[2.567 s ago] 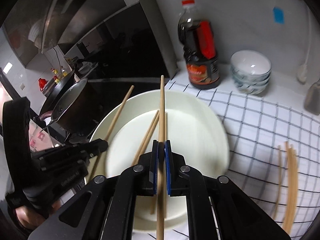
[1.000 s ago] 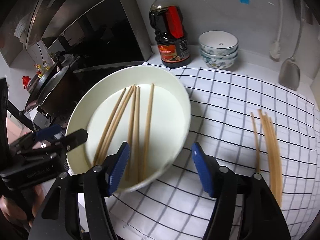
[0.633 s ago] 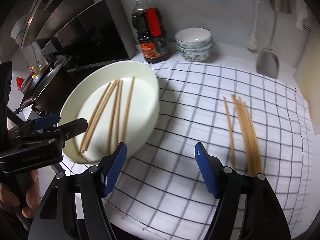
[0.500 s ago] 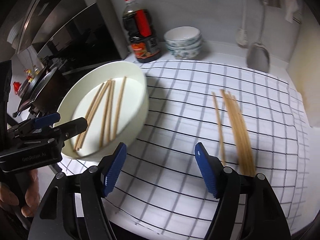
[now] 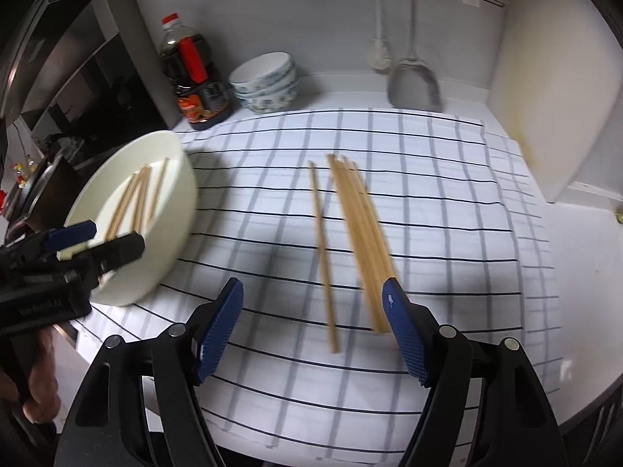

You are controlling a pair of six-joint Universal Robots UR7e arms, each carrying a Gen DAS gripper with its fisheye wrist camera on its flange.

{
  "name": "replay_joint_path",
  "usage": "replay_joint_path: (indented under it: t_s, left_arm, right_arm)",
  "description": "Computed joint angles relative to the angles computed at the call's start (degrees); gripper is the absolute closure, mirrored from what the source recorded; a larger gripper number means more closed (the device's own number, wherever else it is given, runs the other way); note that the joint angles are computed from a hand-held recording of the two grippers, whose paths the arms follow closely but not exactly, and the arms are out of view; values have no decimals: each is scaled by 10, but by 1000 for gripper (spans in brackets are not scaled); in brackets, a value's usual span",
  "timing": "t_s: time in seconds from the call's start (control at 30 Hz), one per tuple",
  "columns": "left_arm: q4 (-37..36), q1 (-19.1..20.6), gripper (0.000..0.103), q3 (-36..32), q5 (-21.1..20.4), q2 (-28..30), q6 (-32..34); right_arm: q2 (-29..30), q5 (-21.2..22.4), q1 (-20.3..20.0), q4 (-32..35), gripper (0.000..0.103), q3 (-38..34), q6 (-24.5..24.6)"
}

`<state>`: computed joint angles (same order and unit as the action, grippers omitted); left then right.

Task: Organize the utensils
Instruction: 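Move both open grippers back to the remaining chopstick bundle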

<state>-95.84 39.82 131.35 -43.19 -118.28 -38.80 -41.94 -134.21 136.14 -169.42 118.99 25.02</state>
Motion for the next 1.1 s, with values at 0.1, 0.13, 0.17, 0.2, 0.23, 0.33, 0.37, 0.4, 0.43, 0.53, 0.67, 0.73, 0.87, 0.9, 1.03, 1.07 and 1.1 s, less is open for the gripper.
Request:
replay_joint_path:
  t_s: [0.1,0.13,0.17,0.2,0.23,0.33,0.37,0.4,0.43,0.53,0.67,0.73,0.87,0.9,1.03,1.07,1.1]
  left_arm:
    - [-55,11,9,10,-14,26,14]
    - [-63,11,9,14,-14,32,14]
    - [-71,12,9,18,-11,40,13]
    - [-83,12,9,23,-8,47,14]
    - [-96,13,9,28,-8,54,16]
    - [-133,16,9,41,-6,70,23]
    - [-143,16,9,46,-5,74,23]
    - [-157,15,9,52,-4,78,24]
    - [-170,15,9,58,-3,82,26]
    - [-201,12,9,71,-1,97,22]
    - [-236,7,9,91,13,115,15]
    - [-248,9,9,97,17,126,13]
    - [-260,23,9,99,10,147,18]
    - [-264,25,9,101,9,151,18]
    - [-273,35,9,105,6,164,16]
    - [-276,37,9,106,7,167,15]
    - [-278,39,9,106,7,169,14]
  right_arm:
    - [-9,-15,-10,-7,32,18,-11]
    - [-11,-20,-14,-11,32,25,-15]
    - [-12,-24,-19,-16,32,30,-18]
    - [-14,-26,-26,-25,32,38,-23]
    - [-15,-27,-32,-34,32,44,-27]
    - [-13,-33,-49,-64,32,59,-45]
    - [-13,-36,-54,-69,32,62,-49]
    - [-10,-41,-59,-80,32,65,-57]
    - [-8,-45,-62,-86,32,67,-62]
    - [-1,-49,-79,-107,32,70,-89]
    - [11,-45,-101,-139,32,70,-130]
    - [18,-40,-112,-159,32,69,-151]
    - [30,-34,-125,-194,32,67,-184]
    - [34,-31,-130,-200,32,66,-194]
    - [43,-33,-138,-199,32,59,-211]
    - [44,-33,-140,-201,32,58,-216]
    - [47,-33,-141,-206,32,57,-221]
